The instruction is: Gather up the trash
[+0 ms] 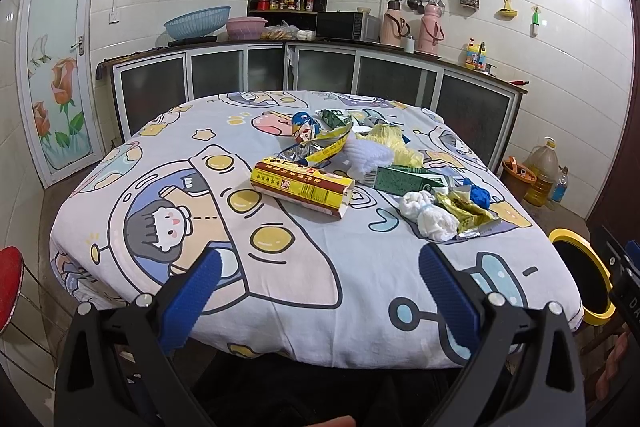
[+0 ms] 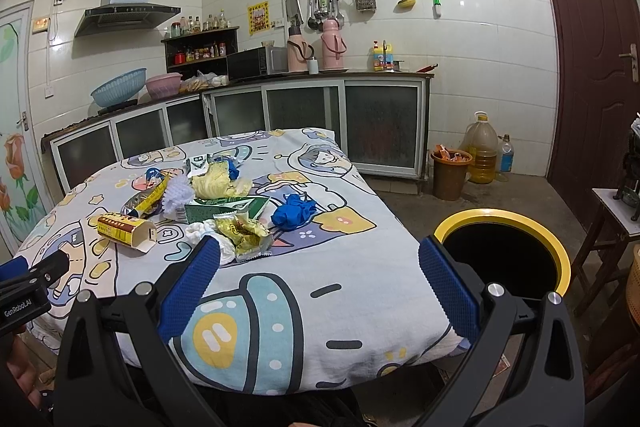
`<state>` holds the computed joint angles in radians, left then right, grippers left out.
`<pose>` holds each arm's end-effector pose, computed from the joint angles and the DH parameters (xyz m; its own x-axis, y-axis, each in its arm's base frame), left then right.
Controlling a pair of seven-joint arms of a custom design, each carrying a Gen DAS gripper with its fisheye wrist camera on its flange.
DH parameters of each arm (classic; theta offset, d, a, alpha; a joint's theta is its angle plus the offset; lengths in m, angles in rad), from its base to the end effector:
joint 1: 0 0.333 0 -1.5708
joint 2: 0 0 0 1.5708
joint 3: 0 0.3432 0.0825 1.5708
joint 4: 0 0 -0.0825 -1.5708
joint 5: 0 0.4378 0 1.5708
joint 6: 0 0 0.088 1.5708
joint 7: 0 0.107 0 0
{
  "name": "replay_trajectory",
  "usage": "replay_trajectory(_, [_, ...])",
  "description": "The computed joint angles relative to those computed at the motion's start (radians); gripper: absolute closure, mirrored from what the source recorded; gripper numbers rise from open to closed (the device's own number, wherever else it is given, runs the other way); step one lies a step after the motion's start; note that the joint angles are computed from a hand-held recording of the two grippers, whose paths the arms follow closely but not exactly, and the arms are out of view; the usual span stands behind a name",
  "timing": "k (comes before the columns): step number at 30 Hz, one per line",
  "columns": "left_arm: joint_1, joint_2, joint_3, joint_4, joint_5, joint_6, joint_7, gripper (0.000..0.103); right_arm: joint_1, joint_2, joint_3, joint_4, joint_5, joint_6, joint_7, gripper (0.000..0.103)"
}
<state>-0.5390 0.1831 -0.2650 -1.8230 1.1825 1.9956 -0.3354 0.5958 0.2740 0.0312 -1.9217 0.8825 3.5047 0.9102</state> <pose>0.5176 -0.4416 0.4736 0.5093 -0.8582 0.0643 -0.4243 -0.3154 -0.8488 0.6030 0.3198 0.4729 0.2933 -0.9527 -0.0796 -0.3728 -0.0373 -0.9272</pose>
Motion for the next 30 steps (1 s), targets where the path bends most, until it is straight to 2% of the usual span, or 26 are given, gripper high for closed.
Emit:
replay_trajectory(23, [0.002, -0.003, -0.001, 0.0, -0.006, 0.0, 0.008, 0.008, 0.024, 0.011, -0.03, 0.024, 0.047, -0.017, -0.036, 0.007])
replay_trajectory(30, [0.001, 0.0, 0.0, 0.005, -0.006, -0.005, 0.017, 0.008, 0.066, 0.02, -0.069, 0.052, 0.147, -0.032, -0.117, 0.007])
